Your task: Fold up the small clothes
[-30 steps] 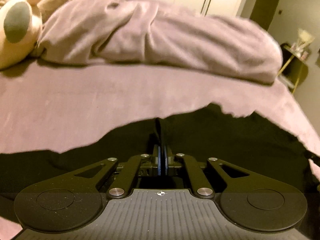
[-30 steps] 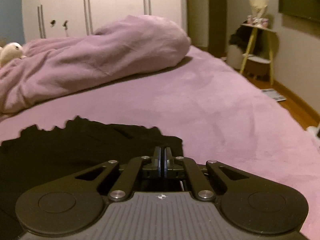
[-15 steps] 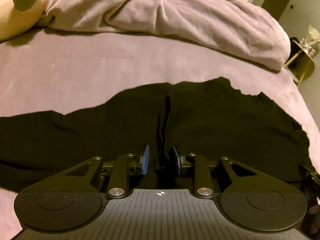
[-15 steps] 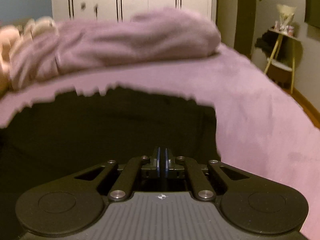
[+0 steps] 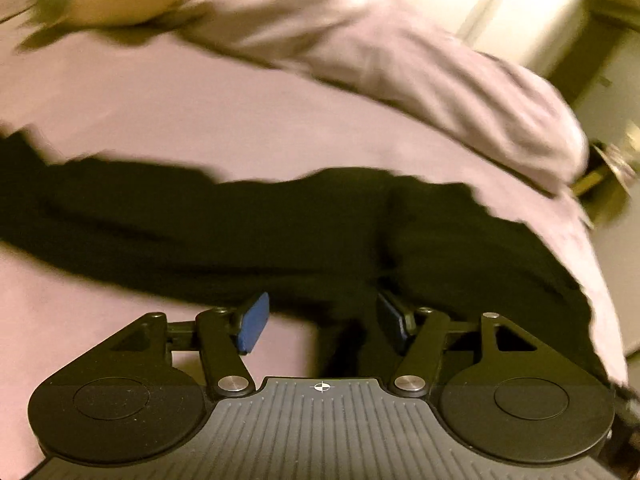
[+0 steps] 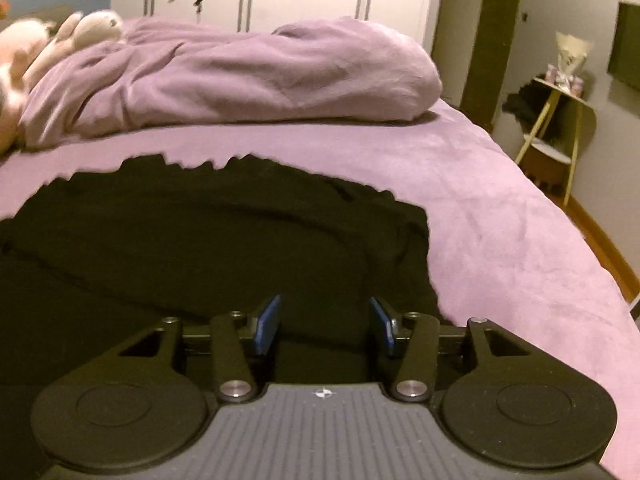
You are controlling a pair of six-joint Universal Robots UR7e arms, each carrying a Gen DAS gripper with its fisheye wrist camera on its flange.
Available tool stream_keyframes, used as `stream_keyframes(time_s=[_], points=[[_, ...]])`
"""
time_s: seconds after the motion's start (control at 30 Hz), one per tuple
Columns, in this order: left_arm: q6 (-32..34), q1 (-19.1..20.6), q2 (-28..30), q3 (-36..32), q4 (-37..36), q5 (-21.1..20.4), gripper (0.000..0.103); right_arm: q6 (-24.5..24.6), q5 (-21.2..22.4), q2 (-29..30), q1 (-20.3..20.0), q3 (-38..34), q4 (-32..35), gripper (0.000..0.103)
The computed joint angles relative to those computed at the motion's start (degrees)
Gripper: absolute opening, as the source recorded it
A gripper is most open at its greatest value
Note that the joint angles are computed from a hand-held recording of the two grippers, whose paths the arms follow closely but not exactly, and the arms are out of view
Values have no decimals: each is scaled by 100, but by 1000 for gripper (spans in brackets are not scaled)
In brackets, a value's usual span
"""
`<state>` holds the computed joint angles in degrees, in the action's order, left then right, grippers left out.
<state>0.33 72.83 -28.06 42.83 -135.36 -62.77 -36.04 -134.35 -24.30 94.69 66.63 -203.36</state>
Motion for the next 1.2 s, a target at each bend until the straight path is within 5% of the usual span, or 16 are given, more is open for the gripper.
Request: stream_keyframes(time_s=[0.17,0.23,0.37,0.63,0.77,0.97,1.07,1.2], points=[[-755,362,-447,336,-100,-103,59,165,-410,183,103,-124,47,48],[-1087,474,-538,366,-315,-83,59,718,-186,-20,163,194,114,48],[-1433,687,-358,-33,-811,66,57,967,-65,-114,302,576,-103,48],[-3193,1259,380,-1620,-685,-775,8,1708,18,-341,435,1100,100,48],[-3460,1372,489,-1791,-814,-1086,7,1943,-7,-412,451,1236,113,48],[-1566,944,416,-1705,-858,-575,5,2009,1,-476,459,1336,-63,48],[-205,512,409,-1624,-867,-778,5,2064,67,-519,453,1399,-215,48],[1219,-10,305,-1161,-579,-1624,8,2170,122,-601,455,1507,-375,48]])
